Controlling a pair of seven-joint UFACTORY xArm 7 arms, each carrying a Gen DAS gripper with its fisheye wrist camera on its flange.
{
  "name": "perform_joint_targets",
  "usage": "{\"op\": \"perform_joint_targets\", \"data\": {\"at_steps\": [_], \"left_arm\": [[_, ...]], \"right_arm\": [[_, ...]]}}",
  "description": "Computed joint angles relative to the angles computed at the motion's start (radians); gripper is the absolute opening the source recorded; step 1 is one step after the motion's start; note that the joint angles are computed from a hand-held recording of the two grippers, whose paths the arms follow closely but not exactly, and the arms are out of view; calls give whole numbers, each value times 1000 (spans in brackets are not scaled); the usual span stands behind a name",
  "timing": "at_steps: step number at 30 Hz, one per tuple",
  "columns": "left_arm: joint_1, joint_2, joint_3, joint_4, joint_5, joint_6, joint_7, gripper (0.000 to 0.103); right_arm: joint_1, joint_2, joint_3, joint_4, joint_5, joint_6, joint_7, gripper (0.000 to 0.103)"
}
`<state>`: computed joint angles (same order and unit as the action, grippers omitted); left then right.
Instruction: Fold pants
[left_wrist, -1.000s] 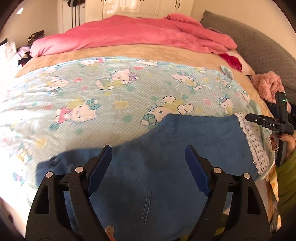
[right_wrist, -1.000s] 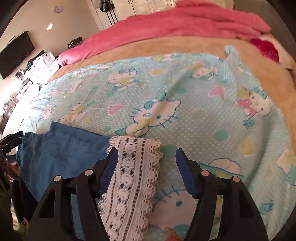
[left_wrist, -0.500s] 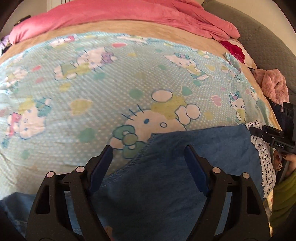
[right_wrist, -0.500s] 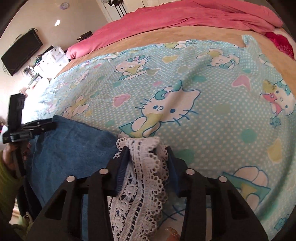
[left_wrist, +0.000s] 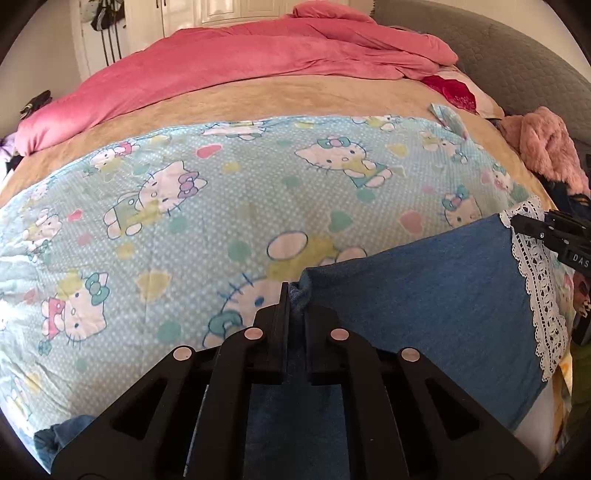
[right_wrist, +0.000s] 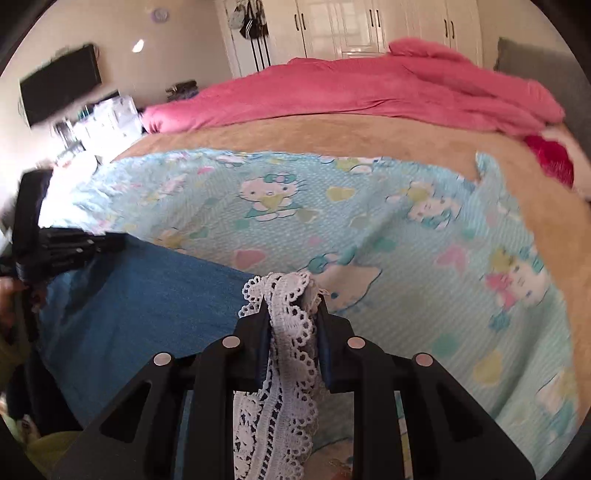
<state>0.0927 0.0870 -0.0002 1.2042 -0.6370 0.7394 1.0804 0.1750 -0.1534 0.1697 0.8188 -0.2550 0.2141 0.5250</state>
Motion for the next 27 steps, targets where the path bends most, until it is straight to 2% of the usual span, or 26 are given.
{"op": "perform_joint_targets", "data": {"at_steps": [5, 8, 10, 11, 12, 13, 14, 15, 17, 20, 22, 24, 27], "left_arm": [[-19, 47, -13, -7, 55, -71, -83, 2], [-6, 61, -25, -34, 22, -125, -49, 11], [19, 73, -27, -13, -20, -72, -22, 12], [31, 79, -24, 5, -32, -36, -25, 14], [39, 82, -20, 18, -38, -14, -36, 20], [46, 77, -15, 23, -41, -7, -53, 23], [54, 68, -13, 21, -56, -2, -53, 25], [65, 55, -9, 18, -79, 7, -42, 25], [78, 15, 3, -8, -110, -18, -2, 27], [95, -32, 39, -30, -127, -31, 26, 37], [114, -51, 69, -24, -125, -2, 4, 38], [131, -66, 90, -23, -144, 11, 10, 45], [140, -110, 110, -69, -127, -31, 45, 53]], "right_arm": [[3, 118, -4, 103, -78, 123, 24, 20], [22, 149, -27, 103, -127, 129, 84, 26], [29, 147, -42, 93, -133, 120, 112, 32], [31, 141, -47, 85, -98, 118, 102, 32], [32, 136, -50, 86, -90, 124, 105, 37], [31, 129, -51, 86, -123, 138, 144, 52], [7, 115, -25, 90, -198, 174, 216, 57], [23, 94, -41, 82, -265, 188, 276, 58], [13, 45, -26, 59, -342, 209, 363, 60], [-15, -51, 16, -11, -437, 206, 477, 60], [-25, -102, 43, -52, -447, 191, 499, 60], [-32, -143, 86, -81, -465, 193, 517, 60], [-36, -178, 152, -89, -501, 231, 542, 60]]}}
